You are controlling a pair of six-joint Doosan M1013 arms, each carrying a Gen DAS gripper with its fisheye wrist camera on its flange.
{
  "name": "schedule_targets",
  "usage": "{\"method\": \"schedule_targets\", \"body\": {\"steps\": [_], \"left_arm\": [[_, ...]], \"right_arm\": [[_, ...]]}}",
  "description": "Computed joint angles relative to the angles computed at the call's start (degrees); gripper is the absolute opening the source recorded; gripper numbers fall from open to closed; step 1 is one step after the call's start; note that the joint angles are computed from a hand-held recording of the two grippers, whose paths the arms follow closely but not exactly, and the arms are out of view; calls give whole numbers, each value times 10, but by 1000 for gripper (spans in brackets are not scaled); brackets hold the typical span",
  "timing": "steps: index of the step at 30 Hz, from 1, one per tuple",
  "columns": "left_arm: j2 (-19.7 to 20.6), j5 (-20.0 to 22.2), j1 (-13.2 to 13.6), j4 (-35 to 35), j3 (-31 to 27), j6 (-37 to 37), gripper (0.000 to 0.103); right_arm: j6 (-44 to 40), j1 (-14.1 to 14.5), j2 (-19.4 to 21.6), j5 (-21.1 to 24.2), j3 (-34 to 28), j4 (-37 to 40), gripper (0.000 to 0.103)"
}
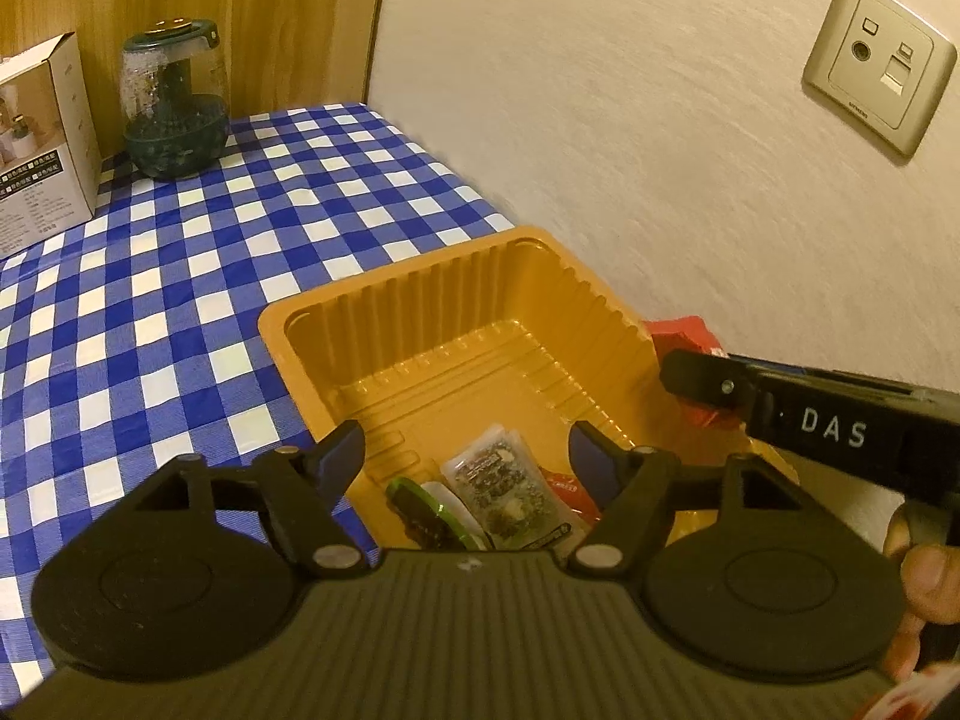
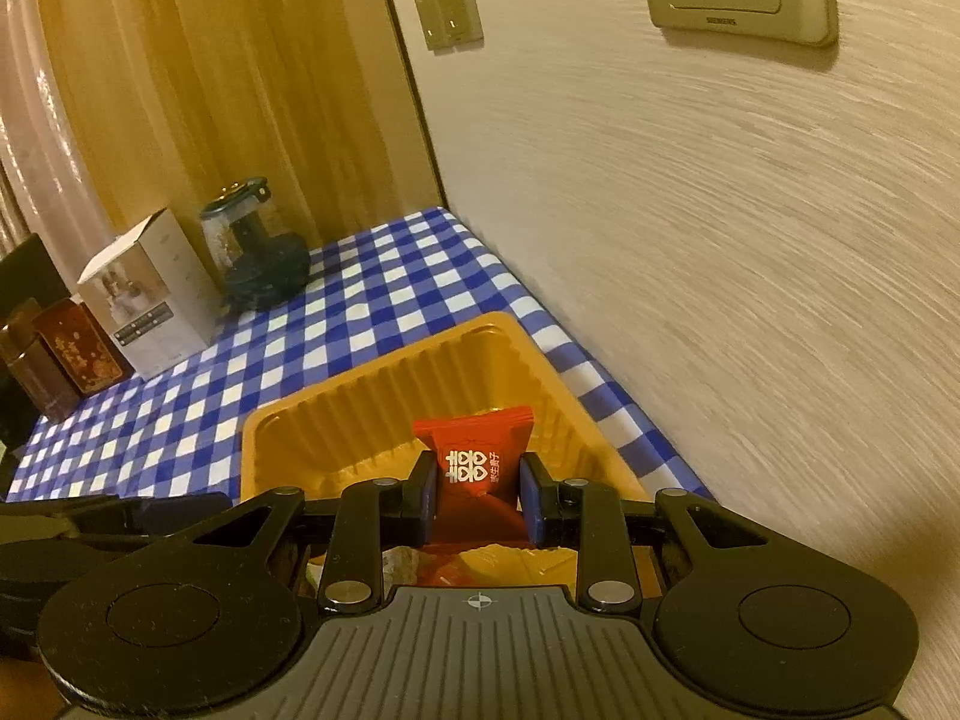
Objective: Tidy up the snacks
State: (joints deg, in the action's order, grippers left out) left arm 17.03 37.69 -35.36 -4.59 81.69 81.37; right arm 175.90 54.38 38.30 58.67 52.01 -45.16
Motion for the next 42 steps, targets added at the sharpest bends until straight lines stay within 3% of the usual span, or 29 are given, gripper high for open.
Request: {"method": "schedule_targets", "body": {"steps": [5,7,9,12,29,42], "left_arm": [[-1,0,2,2,1,0,74],[-2,-1,1,6,3,-2,75],[-4,-1,1,16,5,-6,77],[-7,-1,0,29,9,-15,80],[-62,-4,-26,137,58,-103,103],[-139,35,-59,204,106,-205,103]], "right_arm": [[6,-3,-2,-22,6,1,29],[16,-4,-5,-41,14,-3,35],[33,-3,-7,-41,18,-19,75],[71,-1,-16,-50,35,-45,76],[68,22,-42,19,49,-25,76],[61,67,-62,64,47,-18,76]]}}
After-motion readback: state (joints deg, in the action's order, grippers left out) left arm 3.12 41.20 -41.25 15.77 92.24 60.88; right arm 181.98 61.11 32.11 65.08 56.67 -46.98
